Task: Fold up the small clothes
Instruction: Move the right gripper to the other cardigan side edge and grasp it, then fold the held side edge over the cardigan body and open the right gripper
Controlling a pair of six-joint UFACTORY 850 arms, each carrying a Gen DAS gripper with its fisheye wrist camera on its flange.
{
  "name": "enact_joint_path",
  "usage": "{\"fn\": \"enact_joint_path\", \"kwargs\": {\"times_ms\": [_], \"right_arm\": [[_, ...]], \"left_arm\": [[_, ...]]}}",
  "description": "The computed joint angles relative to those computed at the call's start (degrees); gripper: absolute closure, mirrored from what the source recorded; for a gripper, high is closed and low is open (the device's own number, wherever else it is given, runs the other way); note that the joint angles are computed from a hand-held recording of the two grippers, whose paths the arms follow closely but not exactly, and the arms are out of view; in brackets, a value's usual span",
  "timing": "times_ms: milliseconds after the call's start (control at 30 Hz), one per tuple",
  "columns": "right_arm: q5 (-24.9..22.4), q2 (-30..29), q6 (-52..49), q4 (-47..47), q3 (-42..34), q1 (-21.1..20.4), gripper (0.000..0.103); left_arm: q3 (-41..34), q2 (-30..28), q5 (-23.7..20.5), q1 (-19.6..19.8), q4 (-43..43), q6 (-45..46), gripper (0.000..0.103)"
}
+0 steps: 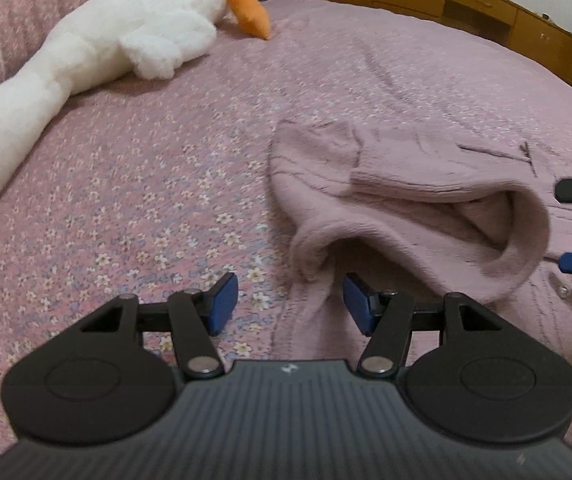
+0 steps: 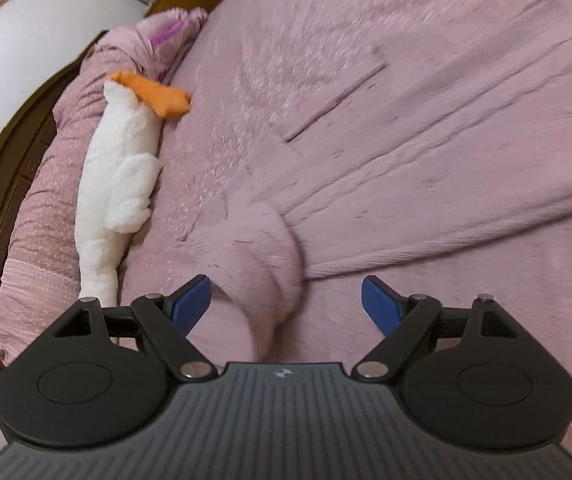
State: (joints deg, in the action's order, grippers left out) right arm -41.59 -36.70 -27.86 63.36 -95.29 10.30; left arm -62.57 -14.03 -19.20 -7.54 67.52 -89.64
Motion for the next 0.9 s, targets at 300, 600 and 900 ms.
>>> {"fn": "enact_joint_path", "kwargs": {"times_ms": [300, 600, 900], "right_arm": [[-4.81, -8.71, 9.38, -9.25, -13.37, 3.37, 0.043], [4.06, -5.81, -9.99, -9.77, -14.86, 5.53, 0.086], [15.6, -4.51, -10.94, -24.5, -8.28, 4.82, 0.085]], "left_arm": [[-0.82, -1.39, 0.77, 0.77, 2.23, -2.36, 0.043], [-2.14, -2.96, -0.94, 0.35, 3.72, -2.68, 0.043], [-2.58, -3.52, -2.43, -0.37, 4.03, -1.54, 0.041]]}}
